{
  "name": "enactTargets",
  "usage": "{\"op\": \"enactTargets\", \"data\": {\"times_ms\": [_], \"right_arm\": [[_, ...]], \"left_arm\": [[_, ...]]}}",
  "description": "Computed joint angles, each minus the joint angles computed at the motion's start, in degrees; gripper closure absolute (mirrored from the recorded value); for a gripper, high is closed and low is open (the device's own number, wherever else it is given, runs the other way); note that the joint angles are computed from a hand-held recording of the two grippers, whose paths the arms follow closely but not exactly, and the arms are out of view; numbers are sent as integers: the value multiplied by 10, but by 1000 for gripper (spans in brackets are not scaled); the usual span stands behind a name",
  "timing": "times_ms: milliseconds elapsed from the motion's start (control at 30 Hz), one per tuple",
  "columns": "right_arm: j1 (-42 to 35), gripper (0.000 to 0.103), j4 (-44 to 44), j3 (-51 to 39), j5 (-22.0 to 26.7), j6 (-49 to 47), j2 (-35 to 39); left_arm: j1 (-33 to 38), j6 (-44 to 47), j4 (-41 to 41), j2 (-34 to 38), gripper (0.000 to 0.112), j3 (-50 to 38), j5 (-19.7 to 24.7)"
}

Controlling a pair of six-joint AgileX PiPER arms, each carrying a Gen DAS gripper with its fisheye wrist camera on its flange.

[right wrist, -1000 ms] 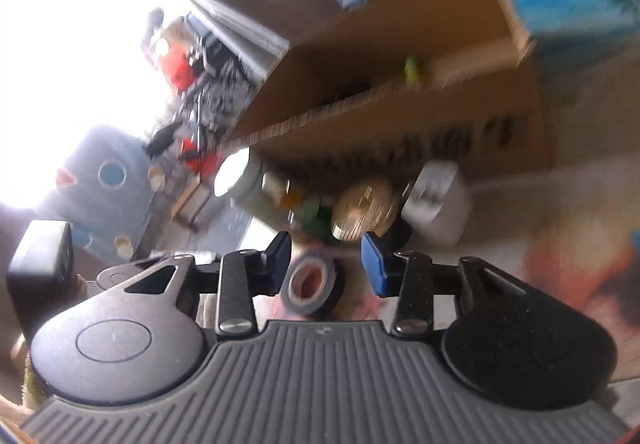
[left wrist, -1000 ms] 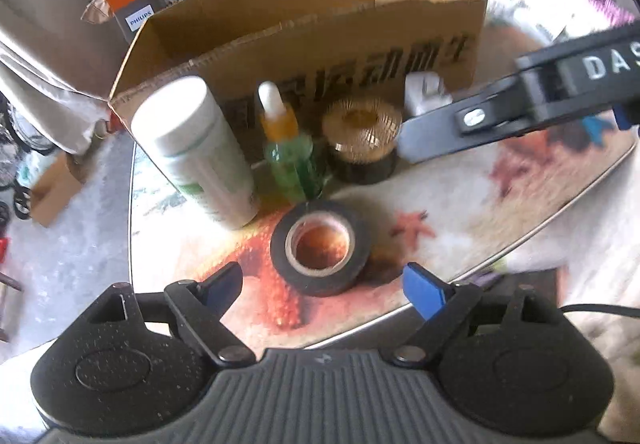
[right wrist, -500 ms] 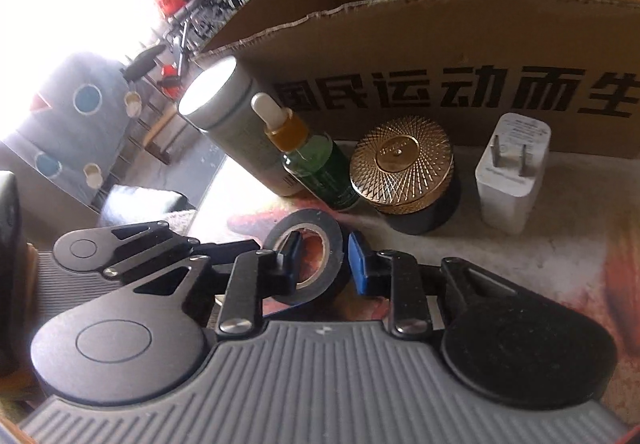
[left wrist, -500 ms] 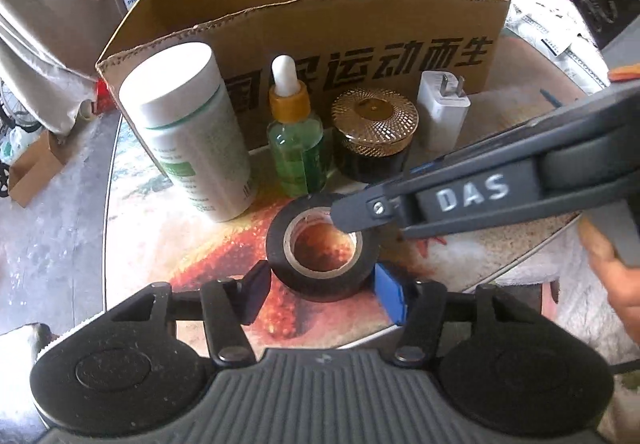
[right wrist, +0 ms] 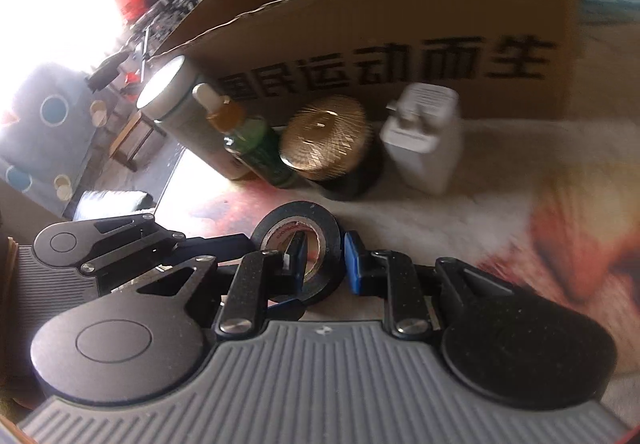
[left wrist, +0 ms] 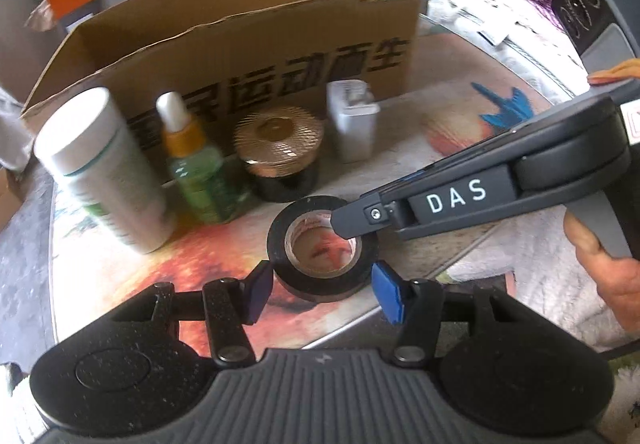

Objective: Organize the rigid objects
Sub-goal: 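Grasp the black electrical tape roll by its rim with the right gripper, then carry the tape roll over the cardboard box with the right gripper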

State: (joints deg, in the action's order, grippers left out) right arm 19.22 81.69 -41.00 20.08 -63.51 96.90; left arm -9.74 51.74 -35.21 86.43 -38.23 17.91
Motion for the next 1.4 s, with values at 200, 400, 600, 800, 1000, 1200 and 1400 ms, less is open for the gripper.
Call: {"op": "enactTargets", "data": {"times_ms": [200, 400, 600, 800, 1000, 1200, 1400], "right_arm": [[-1, 84, 53, 20, -13, -43, 1], [4, 82, 57, 13, -17, -48, 8], [1, 82, 23, 1, -15, -30, 13], [15, 84, -23, -19, -25, 10, 20], [15, 84, -5, -12, -33, -11, 18], [25, 84, -22, -15, -46, 13, 17], [32, 84, -56, -14, -55, 57, 6]], "left_arm": [[-13, -21, 20, 11, 55, -7, 0], [-16, -36, 30, 34, 50, -26, 3], [-29, -75, 60, 48, 48, -33, -9], [-41, -137, 106, 55, 48, -42, -9], [-52, -194, 146, 68, 48, -56, -12], [-52, -198, 144, 61, 49, -55, -8], [-40, -155, 100, 49, 49, -53, 4]]}}
